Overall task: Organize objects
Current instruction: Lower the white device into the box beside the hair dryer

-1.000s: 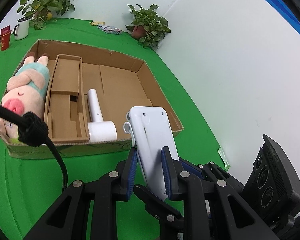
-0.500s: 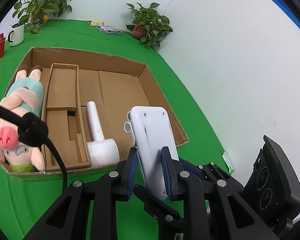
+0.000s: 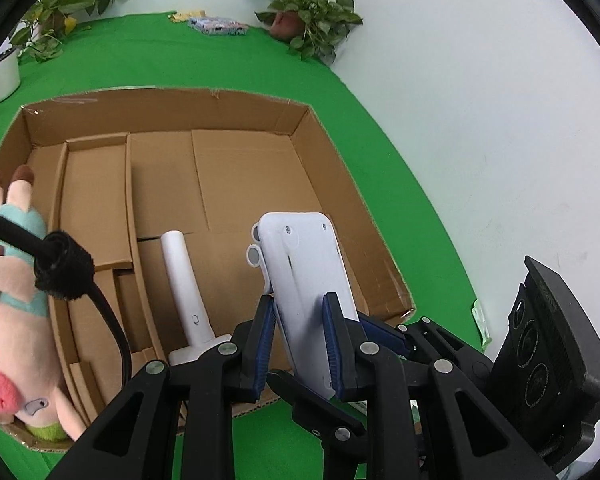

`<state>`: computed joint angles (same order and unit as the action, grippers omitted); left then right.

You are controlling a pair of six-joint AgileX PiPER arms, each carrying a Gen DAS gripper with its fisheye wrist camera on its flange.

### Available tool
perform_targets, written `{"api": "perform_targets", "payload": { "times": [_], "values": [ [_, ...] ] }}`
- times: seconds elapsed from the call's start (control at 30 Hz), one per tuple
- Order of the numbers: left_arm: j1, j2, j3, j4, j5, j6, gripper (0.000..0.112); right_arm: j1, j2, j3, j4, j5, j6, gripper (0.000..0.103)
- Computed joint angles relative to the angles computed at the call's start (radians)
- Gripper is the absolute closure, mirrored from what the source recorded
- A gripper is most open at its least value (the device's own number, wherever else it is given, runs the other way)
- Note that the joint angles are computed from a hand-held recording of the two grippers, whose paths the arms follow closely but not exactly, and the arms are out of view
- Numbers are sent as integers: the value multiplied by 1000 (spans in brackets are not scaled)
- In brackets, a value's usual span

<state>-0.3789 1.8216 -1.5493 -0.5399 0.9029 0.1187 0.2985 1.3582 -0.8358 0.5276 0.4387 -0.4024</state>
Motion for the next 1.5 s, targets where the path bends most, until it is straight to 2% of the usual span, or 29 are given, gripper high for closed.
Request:
{"api": "perform_targets", "payload": {
  "times": [0.37, 0.5, 0.77, 1.27, 1.4, 1.5],
  "values": [
    [-4, 183, -105, 18, 41, -44, 91, -106, 184, -78, 156, 131, -177, 36],
    [3, 220, -130, 3, 57, -34, 91, -111, 219, -101, 126, 158, -158, 36],
    [11, 294, -192, 5, 93, -58, 91, -123, 328, -222, 50, 286, -80, 36],
    [6, 323, -230, 52, 131, -89, 90, -161, 397, -289, 78, 418, -144, 32],
    [0, 309, -219, 83, 124, -101, 91, -171, 375, -264, 88, 406, -188, 32],
    [5, 287, -190, 75, 113, -77, 91, -204, 376, -266, 131, 431, -222, 32]
  ]
}}
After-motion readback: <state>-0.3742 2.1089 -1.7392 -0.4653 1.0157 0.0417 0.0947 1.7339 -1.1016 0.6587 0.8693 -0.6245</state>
